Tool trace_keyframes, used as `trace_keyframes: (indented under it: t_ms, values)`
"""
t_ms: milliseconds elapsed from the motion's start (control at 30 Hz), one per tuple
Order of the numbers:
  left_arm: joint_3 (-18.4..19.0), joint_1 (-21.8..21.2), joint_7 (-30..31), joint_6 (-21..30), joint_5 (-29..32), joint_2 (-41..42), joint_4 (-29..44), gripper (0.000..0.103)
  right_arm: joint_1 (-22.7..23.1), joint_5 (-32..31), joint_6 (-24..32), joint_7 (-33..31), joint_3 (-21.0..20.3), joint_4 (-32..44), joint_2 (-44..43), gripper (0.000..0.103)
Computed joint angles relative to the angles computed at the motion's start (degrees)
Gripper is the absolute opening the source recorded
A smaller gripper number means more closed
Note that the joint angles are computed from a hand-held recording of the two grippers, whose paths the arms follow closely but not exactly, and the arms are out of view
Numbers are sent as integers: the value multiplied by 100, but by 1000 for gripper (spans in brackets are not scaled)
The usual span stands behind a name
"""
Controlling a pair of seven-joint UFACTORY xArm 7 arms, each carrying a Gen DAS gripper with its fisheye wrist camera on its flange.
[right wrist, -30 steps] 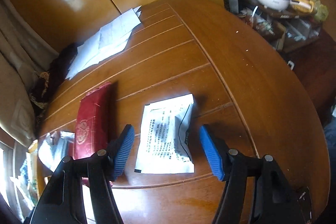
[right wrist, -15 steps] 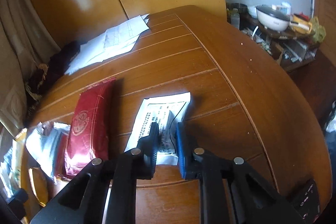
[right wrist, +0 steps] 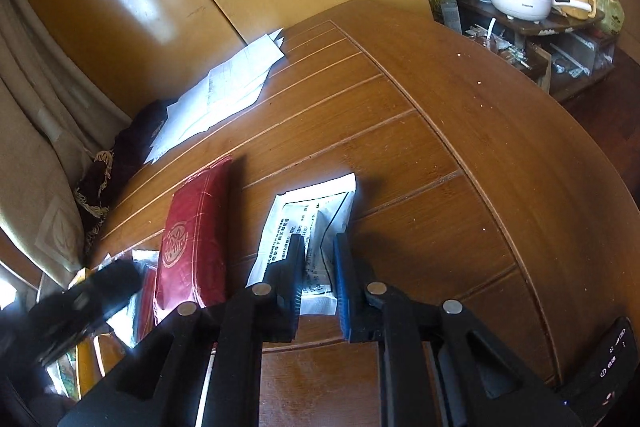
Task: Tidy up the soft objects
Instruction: 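Grasp the white printed sachet with right tool while left tool grasps the red pack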
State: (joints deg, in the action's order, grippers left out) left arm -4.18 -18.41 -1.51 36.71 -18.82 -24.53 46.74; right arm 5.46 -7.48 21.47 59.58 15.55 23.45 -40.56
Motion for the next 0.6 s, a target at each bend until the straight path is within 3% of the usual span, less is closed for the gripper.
trace_keyframes:
  t_ms: [233, 400, 500, 600]
  values:
    - [-229, 141, -246, 153, 456, 754, 503, 77, 17, -3, -39, -18, -15, 10, 42, 14]
    - [-563, 292, -683, 163, 1444, 900, 546, 77, 28, -1, -62, -31, -14, 3, 48, 14]
    - [-535, 252, -765, -201, 1560, 814, 300, 73, 53, 41, -121, -31, -51, -36, 32, 14]
    - [-436, 179, -785, -284, 1431, 595, 74, 63, 32, 35, -123, -29, -28, -34, 34, 14]
